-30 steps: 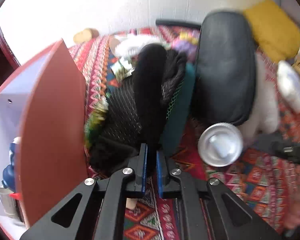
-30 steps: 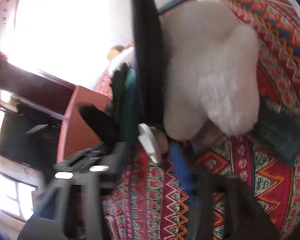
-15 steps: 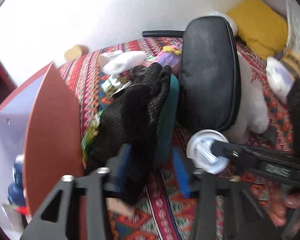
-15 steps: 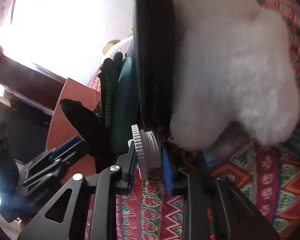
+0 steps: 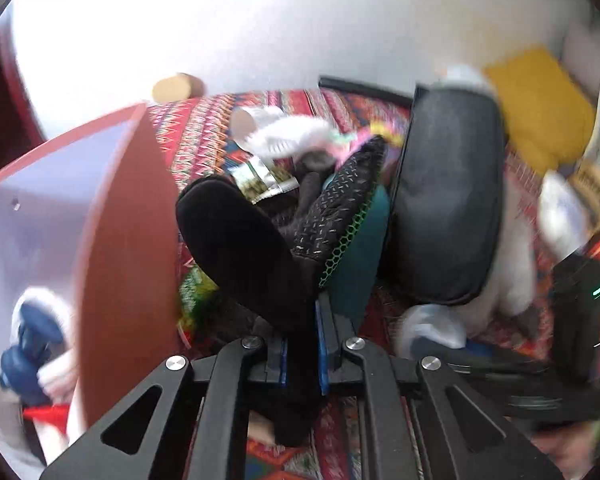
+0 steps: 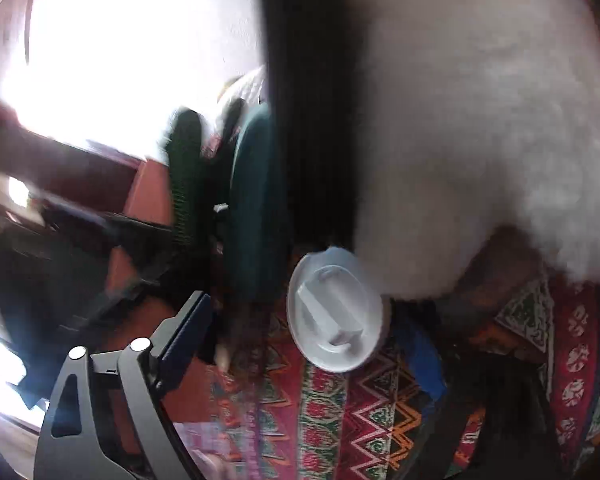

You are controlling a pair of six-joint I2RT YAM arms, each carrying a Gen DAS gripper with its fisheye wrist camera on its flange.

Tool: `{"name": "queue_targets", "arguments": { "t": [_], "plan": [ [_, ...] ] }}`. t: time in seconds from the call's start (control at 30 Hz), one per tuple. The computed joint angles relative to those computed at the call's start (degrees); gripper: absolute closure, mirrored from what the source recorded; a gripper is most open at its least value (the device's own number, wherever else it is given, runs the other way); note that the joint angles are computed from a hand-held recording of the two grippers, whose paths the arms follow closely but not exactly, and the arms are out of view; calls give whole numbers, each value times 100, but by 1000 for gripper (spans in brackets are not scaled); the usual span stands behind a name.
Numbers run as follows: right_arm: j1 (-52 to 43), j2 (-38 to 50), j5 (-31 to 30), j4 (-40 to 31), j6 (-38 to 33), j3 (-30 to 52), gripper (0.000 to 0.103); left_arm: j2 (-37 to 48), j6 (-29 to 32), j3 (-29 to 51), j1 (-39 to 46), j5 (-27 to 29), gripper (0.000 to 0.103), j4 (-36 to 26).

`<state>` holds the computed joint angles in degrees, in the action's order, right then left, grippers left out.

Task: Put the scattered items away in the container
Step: 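Grasp the black gloves with left tool while right tool grasps the white lid, then carry gloves and white lid over the pink box and open both tools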

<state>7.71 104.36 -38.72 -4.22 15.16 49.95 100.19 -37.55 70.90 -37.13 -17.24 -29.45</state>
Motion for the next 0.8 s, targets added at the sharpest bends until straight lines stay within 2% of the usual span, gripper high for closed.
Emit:
{"name": "queue_targets", "arguments": {
  "t": [0.03,0.17,0.27,0.5,0.63,0.73,0.77,0.8],
  "plan": [
    [61,13,136,-195,-203,81,68,-281,-88,-144,1,55,96,2],
    [-70,-131,-48,-128,-98,-62,69,-1365,-306,-608,-163,153,96,100],
    [-257,-233,-446,-169,-88,-56,69,-2134,-497,-907,-293,271,96,153],
    [-296,-1119,-869,-51,27,-554,69,-3712,-869,-1636,-447,580,96,205],
    [-313,-1661,-1059,-32,95,-829,69,-4275,-936,-1799,-323,727,96,159],
    [-23,-2012,-978,295,411,-1085,69,-4625,-991,-1927,-195,877,96,114],
    [-169,-2107,-1105,-11,244,-953,69,-4751,-1001,-1975,-156,949,96,140],
    [-145,-2188,-1125,-16,268,-958,69,-4878,-993,-2010,-106,1001,96,124]
  ]
}}
